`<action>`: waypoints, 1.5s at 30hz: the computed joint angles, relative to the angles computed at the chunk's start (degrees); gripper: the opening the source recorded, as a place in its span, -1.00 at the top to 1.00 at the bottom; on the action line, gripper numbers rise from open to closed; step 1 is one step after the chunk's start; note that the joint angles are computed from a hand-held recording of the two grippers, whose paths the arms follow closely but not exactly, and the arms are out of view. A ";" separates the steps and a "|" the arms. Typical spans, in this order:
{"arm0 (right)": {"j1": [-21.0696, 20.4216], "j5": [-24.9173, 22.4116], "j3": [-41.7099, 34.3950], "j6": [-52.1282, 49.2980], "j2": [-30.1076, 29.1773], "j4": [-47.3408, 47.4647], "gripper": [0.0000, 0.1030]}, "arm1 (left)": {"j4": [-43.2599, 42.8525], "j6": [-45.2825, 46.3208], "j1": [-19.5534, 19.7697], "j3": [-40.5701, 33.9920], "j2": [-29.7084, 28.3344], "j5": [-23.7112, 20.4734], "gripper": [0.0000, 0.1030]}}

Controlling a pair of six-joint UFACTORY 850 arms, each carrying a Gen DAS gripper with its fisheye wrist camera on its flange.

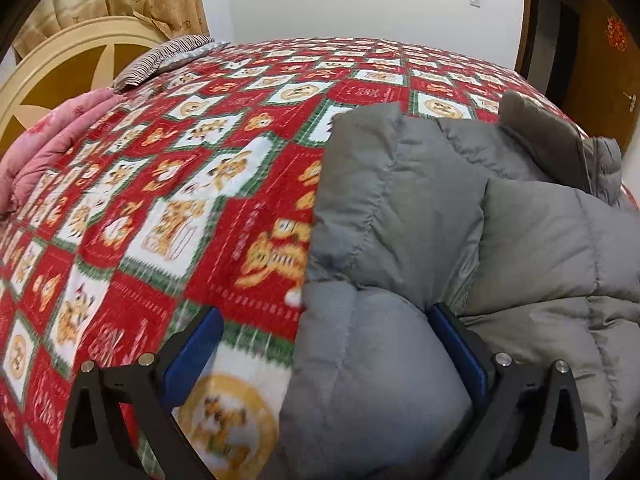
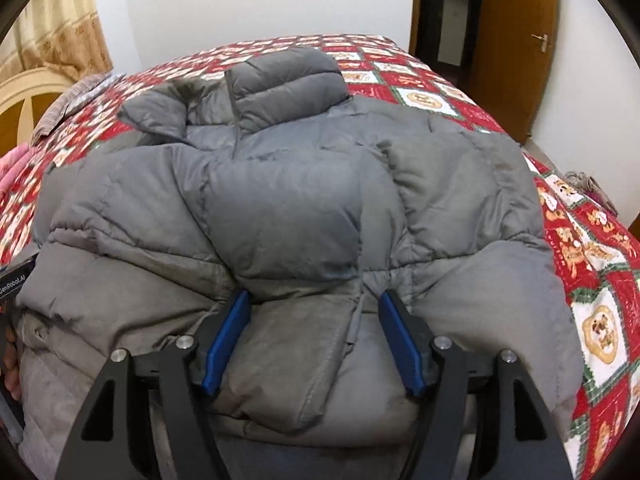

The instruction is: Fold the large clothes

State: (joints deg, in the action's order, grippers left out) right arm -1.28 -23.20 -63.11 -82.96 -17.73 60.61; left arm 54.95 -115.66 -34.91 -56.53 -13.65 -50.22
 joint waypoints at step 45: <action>7.95 -15.02 -39.98 65.15 -21.55 -43.03 0.63 | 27.37 -42.14 -0.58 14.66 10.48 6.54 -0.98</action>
